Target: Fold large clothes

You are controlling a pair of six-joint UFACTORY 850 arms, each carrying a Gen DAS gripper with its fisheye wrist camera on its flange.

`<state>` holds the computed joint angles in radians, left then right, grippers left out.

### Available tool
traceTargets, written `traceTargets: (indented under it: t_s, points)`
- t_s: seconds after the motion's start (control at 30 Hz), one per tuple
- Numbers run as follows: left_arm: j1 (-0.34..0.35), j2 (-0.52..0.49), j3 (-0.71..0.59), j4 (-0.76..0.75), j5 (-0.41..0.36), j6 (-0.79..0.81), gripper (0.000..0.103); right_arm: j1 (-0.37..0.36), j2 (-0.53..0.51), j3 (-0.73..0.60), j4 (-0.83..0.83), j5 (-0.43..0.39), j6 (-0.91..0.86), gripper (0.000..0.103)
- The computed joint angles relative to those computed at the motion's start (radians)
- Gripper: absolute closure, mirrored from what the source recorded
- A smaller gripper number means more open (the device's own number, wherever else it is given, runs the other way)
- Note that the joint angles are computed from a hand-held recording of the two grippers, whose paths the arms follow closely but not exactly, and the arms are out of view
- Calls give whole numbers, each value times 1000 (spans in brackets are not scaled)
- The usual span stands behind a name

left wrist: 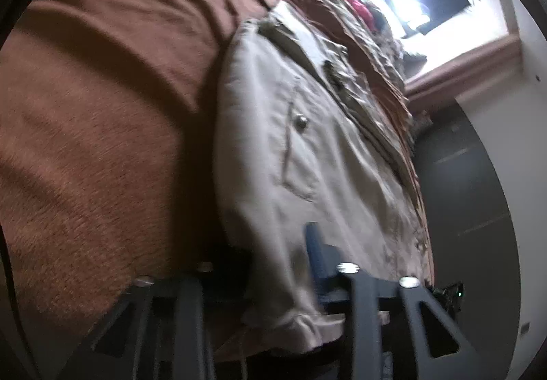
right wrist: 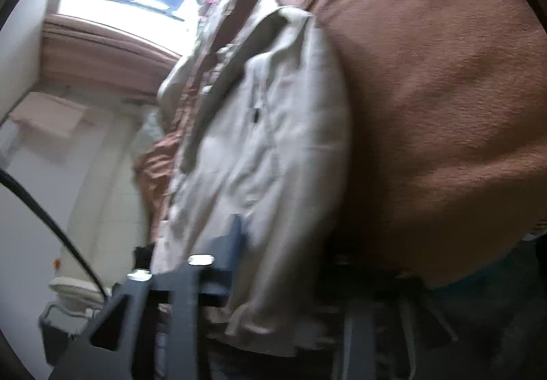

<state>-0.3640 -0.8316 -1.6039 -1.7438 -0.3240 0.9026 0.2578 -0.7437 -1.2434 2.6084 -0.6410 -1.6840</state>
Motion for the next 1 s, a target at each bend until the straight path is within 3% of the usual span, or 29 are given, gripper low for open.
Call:
traceTargets:
  t_s: [0.07,0.17,0.53,0.77,1.0]
  points:
    - [7,10,26,-77,-16,32,88,-8,11,24,14,-26,19,95]
    - [2,52,72,-210,9,160,91,-5,57,70,74,-44,-46,98]
    - [-21,257,205,-681,-18,646,93,11,273,215,172,-172,-209,100]
    - [-36,392,304,-820,-27,787,93,41,401,343,207,-255,-281,100]
    - [-53,534,410,-969,-59,950,93,71,425,424,248,-387,-364,100]
